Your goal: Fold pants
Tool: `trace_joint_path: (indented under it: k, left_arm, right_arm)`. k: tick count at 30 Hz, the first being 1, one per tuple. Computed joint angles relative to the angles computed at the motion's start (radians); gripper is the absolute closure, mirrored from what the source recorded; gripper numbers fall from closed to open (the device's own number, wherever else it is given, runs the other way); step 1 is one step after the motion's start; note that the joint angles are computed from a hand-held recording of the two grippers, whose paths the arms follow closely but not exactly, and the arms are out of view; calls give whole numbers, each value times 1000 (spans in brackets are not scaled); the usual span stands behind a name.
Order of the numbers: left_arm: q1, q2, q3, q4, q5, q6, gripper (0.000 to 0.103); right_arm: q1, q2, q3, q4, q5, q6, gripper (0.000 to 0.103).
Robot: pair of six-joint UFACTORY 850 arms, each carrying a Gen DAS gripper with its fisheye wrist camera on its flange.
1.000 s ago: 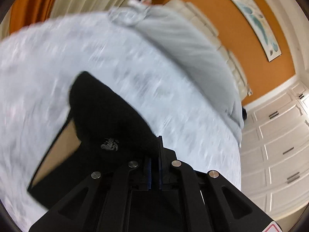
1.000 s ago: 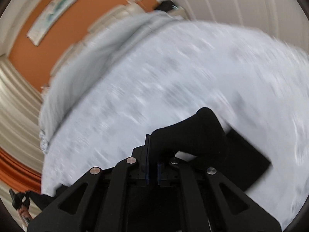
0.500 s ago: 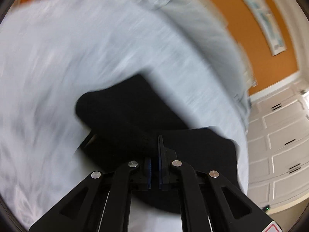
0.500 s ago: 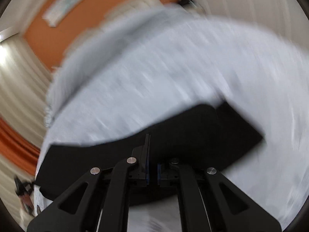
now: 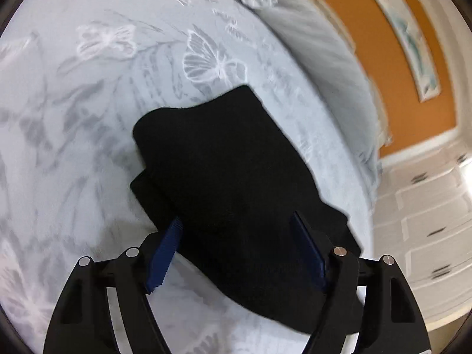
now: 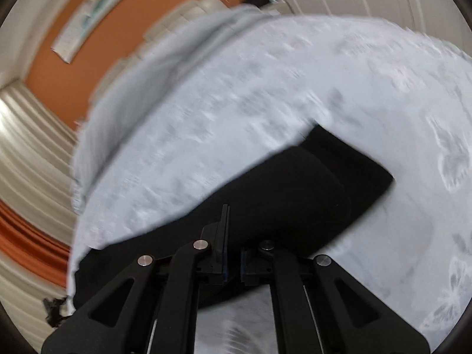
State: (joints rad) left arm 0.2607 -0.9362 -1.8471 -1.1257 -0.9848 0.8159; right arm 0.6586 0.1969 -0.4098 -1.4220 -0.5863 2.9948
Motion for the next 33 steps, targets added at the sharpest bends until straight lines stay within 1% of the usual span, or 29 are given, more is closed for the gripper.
trace_joint_path:
  k: [2,4,6,8,11,12,13,15,18,20,21,22,23,24,25,27,28,29,30,31,32,33]
  left_arm:
    - [18,13,31,-56,-9,18,31]
    - [28,7,35,-96,-13,17,27]
    - [26,-24,-3,-87,-32,-23,24]
    - [22,-28,-18,-69,-23,-61,23]
    - [33,17,34,-43,-21,-102,23]
    - [42,28,56,-44,-29,-111,20]
    - [48,30,68,-39,-40,-125,16]
    - [51,16,63,-35,-49,-141,17]
    - [23,-19,-17,-28,-12,-166,16]
    - [5,-62,-82,-10,-18,-194,16]
    - [-4,-80,-107,-3,-3,-220,17]
    - [-10,-78,-107,-34,20,-205,59]
    - [-13,-88,-131,-28,2,-207,92]
    - [-4,-67,-118,-65,-19,-182,89]
    - [8,-24,-63,-135,-9,-122,89]
    - [32,103,96,-242,19,36,89]
    - [35,170,173,-246,80,108,87]
    - [23,208,224,-209,182,137,87]
    - [6,213,233,-129,261,125,86]
    - [-8,177,216,-24,297,71,86]
    - [-11,134,194,39,291,-25,86]
    - [0,106,165,59,244,-113,85]
  right_arm:
    - [2,-22,-5,30,28,-22,98]
    - [13,-20,-7,39,19,-32,97]
    - [21,-11,-9,49,5,-30,95]
    - [38,-13,-19,67,-14,-38,95]
    - [58,-28,-42,135,-22,-103,95]
    - [65,-35,-52,153,-26,-128,95]
    - [69,-41,-62,178,-27,-165,95]
    - [79,-54,-78,203,-35,-194,94]
    - [94,-61,-93,190,-40,-165,94]
    - [109,-74,-112,188,-54,-155,89]
    - [114,-81,-120,189,-62,-150,82]
    - [123,-92,-130,187,-75,-135,67]
    - [129,-99,-138,188,-84,-129,60]
    - [134,-105,-146,186,-95,-126,58]
    - [143,-106,-153,180,-112,-125,58]
    - [155,-105,-162,188,-151,-147,58]
    - [153,-102,-160,197,-155,-171,58]
    - [148,-100,-155,206,-146,-179,57]
    - [138,-98,-145,224,-129,-183,56]
    - [128,-94,-131,241,-108,-180,56]
    - [125,-89,-118,249,-94,-172,56]
    - [120,-79,-104,251,-82,-162,56]
